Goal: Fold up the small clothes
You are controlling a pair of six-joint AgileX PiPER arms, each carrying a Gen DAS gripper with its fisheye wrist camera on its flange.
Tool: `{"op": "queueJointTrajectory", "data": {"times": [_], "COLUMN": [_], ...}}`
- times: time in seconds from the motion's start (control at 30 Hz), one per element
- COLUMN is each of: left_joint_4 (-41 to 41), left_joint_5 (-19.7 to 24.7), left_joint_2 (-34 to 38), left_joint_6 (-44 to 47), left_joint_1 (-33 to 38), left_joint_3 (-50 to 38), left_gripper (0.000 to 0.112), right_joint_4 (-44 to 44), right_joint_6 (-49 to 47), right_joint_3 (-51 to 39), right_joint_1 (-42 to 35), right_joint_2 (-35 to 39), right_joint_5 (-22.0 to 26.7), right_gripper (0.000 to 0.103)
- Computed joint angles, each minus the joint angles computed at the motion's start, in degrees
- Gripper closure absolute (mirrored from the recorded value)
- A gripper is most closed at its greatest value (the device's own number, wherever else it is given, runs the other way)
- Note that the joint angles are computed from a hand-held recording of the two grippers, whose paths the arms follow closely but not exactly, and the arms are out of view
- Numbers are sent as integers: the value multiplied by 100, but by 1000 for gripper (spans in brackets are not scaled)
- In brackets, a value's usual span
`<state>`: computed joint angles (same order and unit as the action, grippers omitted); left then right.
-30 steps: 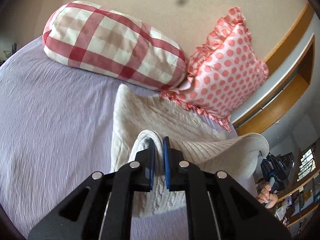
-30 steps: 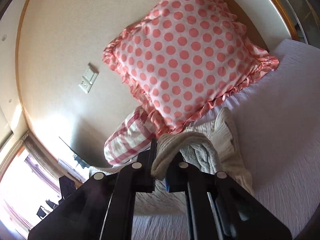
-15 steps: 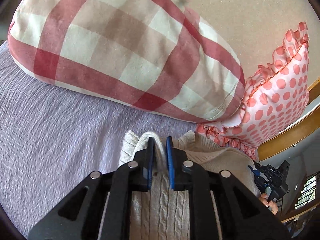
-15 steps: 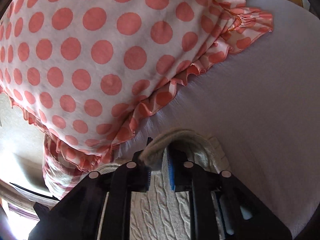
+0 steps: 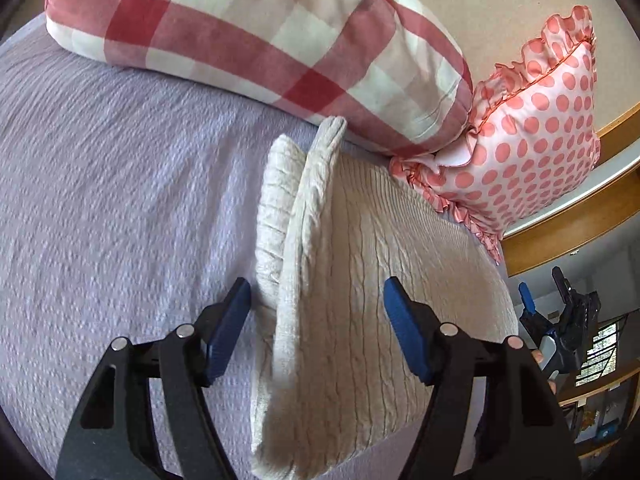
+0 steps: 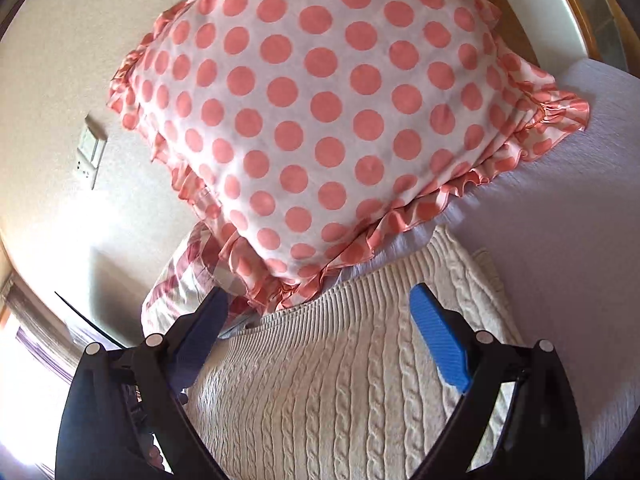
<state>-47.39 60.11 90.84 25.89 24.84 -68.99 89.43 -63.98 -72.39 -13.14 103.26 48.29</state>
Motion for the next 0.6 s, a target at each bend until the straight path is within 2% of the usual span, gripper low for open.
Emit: {"op": "queueJointTrajectory", "data": {"times": [0.03,0.07,0.1,0.13,0.2,0.3,0.37,0.43,0.53,0.6], "left_joint_4": [-81,-192,-283,-293,-604,-489,-223,56,552,853], "left_joint_5": [39,75,82,89,261,352,487,462,217,275], "left_joint_2": [66,148,240,336,475,256,336,505,1274,2161], "left_joint_6": [45,68,15,-145,-270,-762,-1470,-2125,-3053,-3496], "left_joint_1": [-17,-20,-23,-22,65,-294,-853,-1683,-3256,-4174], "left_joint_3": [-16,-36,-46,-83,-174,-750,-1715,-2628,-4040,-5186], "left_gripper": [49,59,76,85,94,96,97,97,96,93], "right_joint_4": [143,252,386,383,307,570,619,520,35,-440], "right_joint_6": [-211,-316,-454,-468,-331,-462,-348,-288,-238,129], "right_joint_3": [116,144,225,259,231,353,317,274,130,-189], "right_joint_1": [27,44,52,-25,-134,-388,-629,-859,-1103,-1313], "right_joint_2": [-35,-34,-35,-28,-13,-137,-205,-333,-455,-222], "right_joint_5": [-27,-50,-57,23,194,376,595,603,226,300], "right_gripper": [9,9,9,9,9,9,9,9,9,9]}}
